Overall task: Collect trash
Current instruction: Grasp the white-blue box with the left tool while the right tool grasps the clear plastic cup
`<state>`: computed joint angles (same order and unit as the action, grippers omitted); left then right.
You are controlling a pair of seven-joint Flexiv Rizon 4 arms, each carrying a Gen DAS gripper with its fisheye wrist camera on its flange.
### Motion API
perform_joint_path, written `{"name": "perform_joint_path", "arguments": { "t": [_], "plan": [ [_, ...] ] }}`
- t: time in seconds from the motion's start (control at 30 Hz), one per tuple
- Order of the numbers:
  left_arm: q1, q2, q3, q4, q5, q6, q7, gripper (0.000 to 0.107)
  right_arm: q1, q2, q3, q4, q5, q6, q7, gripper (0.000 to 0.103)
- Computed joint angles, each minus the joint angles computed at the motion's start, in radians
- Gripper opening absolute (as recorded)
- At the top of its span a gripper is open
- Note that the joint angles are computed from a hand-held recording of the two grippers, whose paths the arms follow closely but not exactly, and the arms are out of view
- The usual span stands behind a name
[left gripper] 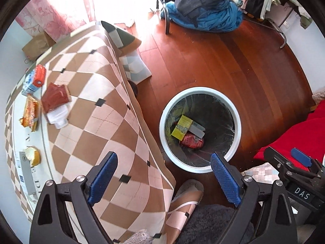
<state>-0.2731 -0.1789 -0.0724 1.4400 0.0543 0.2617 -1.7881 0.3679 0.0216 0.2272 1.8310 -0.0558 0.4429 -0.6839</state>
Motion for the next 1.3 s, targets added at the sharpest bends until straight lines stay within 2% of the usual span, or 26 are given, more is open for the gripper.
{"name": "perform_joint_path", "arguments": {
  "t": [0.47, 0.6, 0.7, 0.87, 1.03, 1.17, 1.2, 1.23, 1.3],
  "plan": [
    [0.016, 0.150, -0.007, 0.032, 0.000, 0.046, 0.030, 0.093, 0.028, 0.131, 0.041, -0.059, -0.059, -0.068, 0.083, 0.103],
    [0.045, 0.216, 0.009, 0.059, 0.001, 0.076, 0.049, 0.093, 0.043, 0.145, 0.055, -0.104, -0.080, -0.067, 0.116, 0.103],
    [0.090, 0.261, 0.036, 0.084, -0.008, 0.084, 0.068, 0.093, 0.066, 0.120, 0.066, -0.155, -0.096, -0.054, 0.122, 0.103],
    [0.198, 0.325, 0.090, 0.151, 0.062, 0.075, 0.103, 0.093, 0.144, -0.021, 0.075, -0.303, -0.101, -0.040, 0.079, 0.103],
    [0.313, 0.335, 0.143, 0.243, 0.136, 0.048, 0.102, 0.093, 0.235, -0.243, 0.063, -0.489, -0.082, -0.033, -0.001, 0.103],
    [0.384, 0.303, 0.187, 0.327, 0.114, 0.055, 0.141, 0.092, 0.302, -0.438, 0.041, -0.687, -0.053, -0.088, -0.069, 0.103],
    [0.396, 0.295, 0.193, 0.344, 0.097, 0.065, 0.151, 0.092, 0.318, -0.486, 0.033, -0.738, -0.051, -0.111, -0.083, 0.100],
    [0.404, 0.293, 0.194, 0.356, 0.083, 0.067, 0.156, 0.092, 0.333, -0.537, 0.025, -0.796, -0.048, -0.134, -0.097, 0.092],
    [0.420, 0.277, 0.204, 0.387, 0.035, 0.087, 0.185, 0.092, 0.361, -0.635, 0.010, -0.917, -0.040, -0.208, -0.125, 0.086]
  ]
}}
